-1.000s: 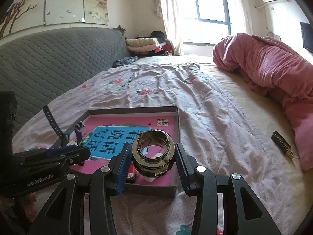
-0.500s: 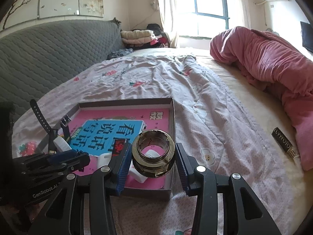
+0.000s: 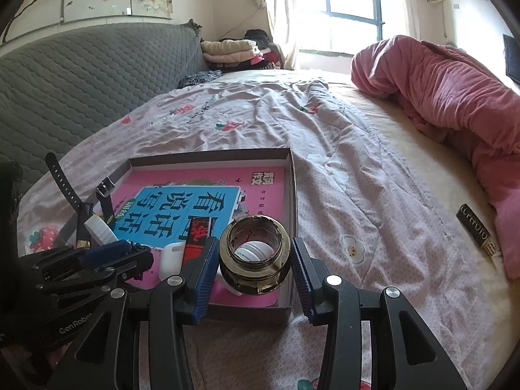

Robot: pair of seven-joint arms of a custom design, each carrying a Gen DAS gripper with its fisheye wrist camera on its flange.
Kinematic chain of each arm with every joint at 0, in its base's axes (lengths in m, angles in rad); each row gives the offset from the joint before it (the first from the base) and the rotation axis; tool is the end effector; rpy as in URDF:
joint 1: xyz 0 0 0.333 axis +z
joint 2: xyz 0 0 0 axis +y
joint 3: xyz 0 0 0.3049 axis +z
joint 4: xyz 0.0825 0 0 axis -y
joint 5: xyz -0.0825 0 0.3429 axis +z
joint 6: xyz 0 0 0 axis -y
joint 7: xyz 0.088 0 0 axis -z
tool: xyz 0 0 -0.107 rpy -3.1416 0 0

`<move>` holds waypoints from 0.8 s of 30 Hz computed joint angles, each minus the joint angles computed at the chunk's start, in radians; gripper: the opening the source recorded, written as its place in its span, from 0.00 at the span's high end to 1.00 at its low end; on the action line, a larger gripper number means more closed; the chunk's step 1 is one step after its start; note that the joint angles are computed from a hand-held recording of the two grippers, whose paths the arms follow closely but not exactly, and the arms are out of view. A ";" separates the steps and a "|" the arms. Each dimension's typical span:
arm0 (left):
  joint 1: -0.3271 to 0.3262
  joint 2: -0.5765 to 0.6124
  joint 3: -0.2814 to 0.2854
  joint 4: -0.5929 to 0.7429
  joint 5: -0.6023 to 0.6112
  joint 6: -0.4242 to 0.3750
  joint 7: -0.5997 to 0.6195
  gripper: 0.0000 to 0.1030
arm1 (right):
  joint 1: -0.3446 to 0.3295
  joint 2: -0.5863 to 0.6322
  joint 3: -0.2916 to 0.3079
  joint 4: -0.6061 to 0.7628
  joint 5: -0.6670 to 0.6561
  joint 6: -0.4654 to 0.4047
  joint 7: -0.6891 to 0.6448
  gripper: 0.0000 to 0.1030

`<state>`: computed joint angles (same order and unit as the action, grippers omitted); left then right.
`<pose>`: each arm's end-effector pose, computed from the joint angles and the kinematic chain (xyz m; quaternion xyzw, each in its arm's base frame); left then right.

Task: Organize rigid objects
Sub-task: 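Lift the hair clip with the left tool while the right tool carries the metal fitting over the box, then lower the fitting into the box with the right tool while the left tool lowers the hair clip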

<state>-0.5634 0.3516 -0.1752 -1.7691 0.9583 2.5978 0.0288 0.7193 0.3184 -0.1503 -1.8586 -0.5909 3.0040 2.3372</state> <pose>0.4708 -0.4342 0.4241 -0.6914 0.6189 -0.3108 0.2058 0.5061 0.3839 0.4515 -0.7530 0.5084 -0.2154 0.3578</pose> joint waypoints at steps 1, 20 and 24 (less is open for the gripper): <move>-0.001 0.000 0.001 -0.001 0.002 -0.002 -0.001 0.66 | 0.004 0.003 -0.004 0.005 -0.003 -0.009 0.003 0.56; 0.003 -0.004 0.000 -0.006 0.016 -0.001 -0.009 0.66 | -0.017 0.032 0.037 0.033 0.076 -0.043 -0.064 0.56; 0.003 -0.004 0.000 -0.006 0.017 0.000 -0.011 0.66 | -0.015 0.037 0.040 0.037 0.094 -0.056 -0.092 0.56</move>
<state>-0.5607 0.3473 -0.1751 -1.7753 0.9756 2.5979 0.0182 0.7042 0.3554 -0.1107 -1.8214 -0.4969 2.9476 2.2453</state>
